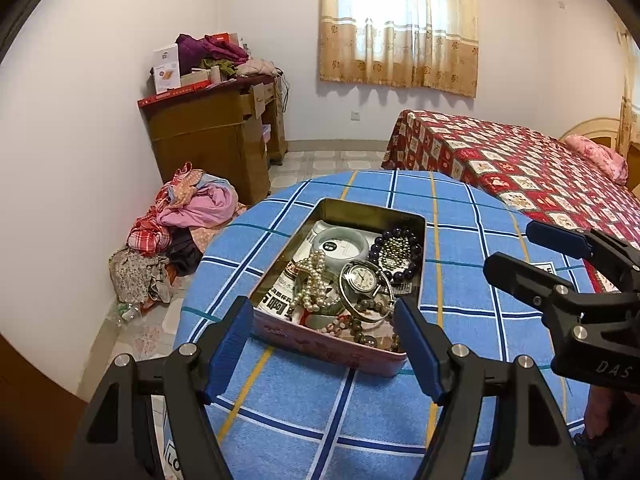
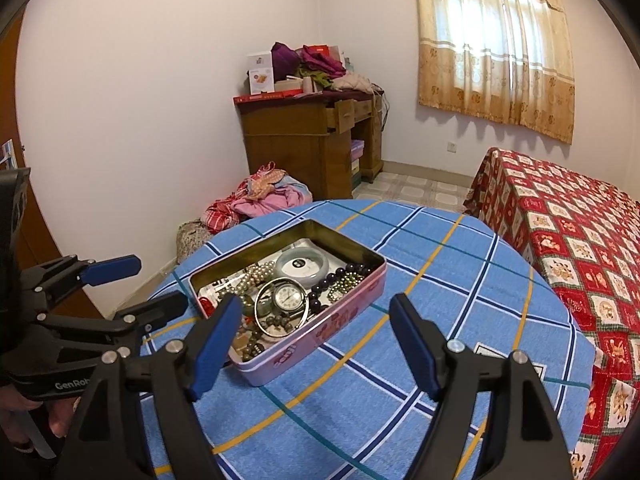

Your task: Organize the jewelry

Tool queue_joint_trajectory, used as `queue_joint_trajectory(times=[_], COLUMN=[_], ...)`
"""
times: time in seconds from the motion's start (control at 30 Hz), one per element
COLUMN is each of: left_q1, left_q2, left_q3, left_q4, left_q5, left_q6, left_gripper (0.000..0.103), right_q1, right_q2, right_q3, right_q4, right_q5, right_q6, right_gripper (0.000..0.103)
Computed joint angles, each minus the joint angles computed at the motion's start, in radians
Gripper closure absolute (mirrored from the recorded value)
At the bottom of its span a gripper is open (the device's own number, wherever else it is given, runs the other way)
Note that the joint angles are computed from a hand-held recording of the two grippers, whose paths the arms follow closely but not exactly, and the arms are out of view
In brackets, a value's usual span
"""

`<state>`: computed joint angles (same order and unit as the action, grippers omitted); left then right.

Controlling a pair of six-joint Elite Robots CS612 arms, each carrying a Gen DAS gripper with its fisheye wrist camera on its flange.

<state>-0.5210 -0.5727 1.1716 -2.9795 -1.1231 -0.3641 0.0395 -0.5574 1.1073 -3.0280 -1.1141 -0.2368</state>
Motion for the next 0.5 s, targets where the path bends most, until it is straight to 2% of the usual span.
queue_joint_trajectory(times=[0.5], left_q1=[-0.01], left_q2=[0.005], left_q3=[-0.01], left_q4=[0.016], left_q5=[0.031], left_q6=[0.002], left_gripper=[0.029], right_q1=[0.0], right_q2=[-0.001], right_q3=[0.007], right_q4=[-0.005], right_q5=[0.002], right_q6=[0.004], right_gripper=[0.024])
